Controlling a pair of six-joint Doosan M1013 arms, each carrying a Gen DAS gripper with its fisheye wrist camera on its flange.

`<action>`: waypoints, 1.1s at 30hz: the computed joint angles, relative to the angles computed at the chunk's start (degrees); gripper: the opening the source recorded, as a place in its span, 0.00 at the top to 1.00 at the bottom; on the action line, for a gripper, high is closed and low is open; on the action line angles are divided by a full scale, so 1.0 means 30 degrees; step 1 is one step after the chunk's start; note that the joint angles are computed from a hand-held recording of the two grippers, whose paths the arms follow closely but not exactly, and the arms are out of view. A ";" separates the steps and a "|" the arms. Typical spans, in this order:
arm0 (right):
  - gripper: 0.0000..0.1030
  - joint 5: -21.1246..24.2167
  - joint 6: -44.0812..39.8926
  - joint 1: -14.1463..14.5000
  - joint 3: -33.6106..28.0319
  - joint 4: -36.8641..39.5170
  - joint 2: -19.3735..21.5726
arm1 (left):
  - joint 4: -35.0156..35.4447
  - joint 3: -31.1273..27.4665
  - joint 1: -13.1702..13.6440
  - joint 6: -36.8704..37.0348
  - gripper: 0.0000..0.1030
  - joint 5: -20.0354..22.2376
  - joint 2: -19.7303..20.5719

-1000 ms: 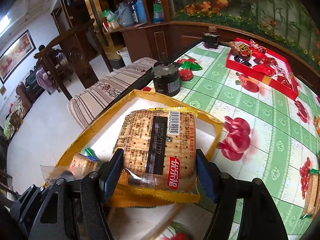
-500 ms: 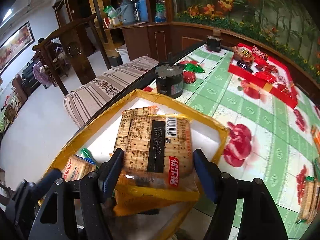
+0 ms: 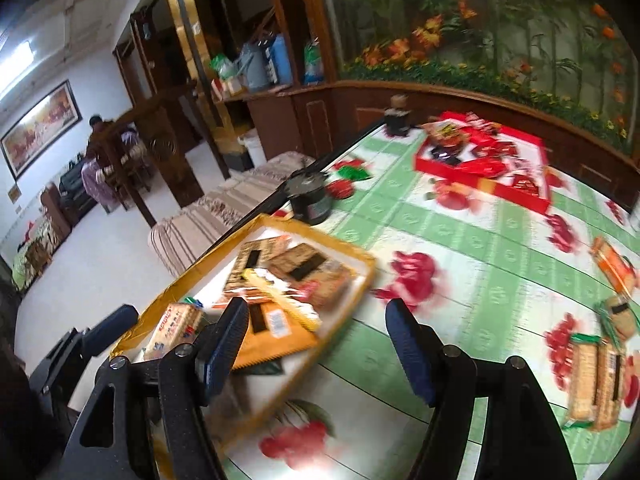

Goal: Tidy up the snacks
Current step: 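Lower both packs into the white box and open both tools, then move both tools back over the cracker packs on the table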

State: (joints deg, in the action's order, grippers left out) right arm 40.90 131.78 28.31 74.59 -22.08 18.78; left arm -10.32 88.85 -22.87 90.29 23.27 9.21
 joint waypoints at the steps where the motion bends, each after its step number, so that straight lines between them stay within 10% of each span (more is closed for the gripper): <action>1: 0.27 -0.0289 0.0363 -0.0082 0.0515 -0.0184 -0.0380 | 0.0027 0.0015 -0.0151 0.0089 0.19 -0.0021 -0.0071; 10: 0.27 -0.1313 0.4633 -0.1506 0.5553 -0.2358 -0.3756 | 0.0878 -0.0605 -0.2400 0.1657 0.18 0.1310 0.0201; 17: 0.27 0.1475 0.9702 -0.3069 0.7852 -0.6115 -0.5518 | 0.0292 -0.1731 -0.4083 0.3350 0.18 0.3308 0.1407; 24: 0.29 0.1992 0.8117 -0.4920 0.8120 -0.2700 -0.5325 | -0.0603 -0.2394 -0.4506 0.3697 0.18 0.4416 0.2224; 33: 0.29 0.4113 0.7349 -0.4429 0.6937 -0.3756 -0.3947 | -0.1323 -0.2566 -0.3897 0.4177 0.18 0.4791 0.2445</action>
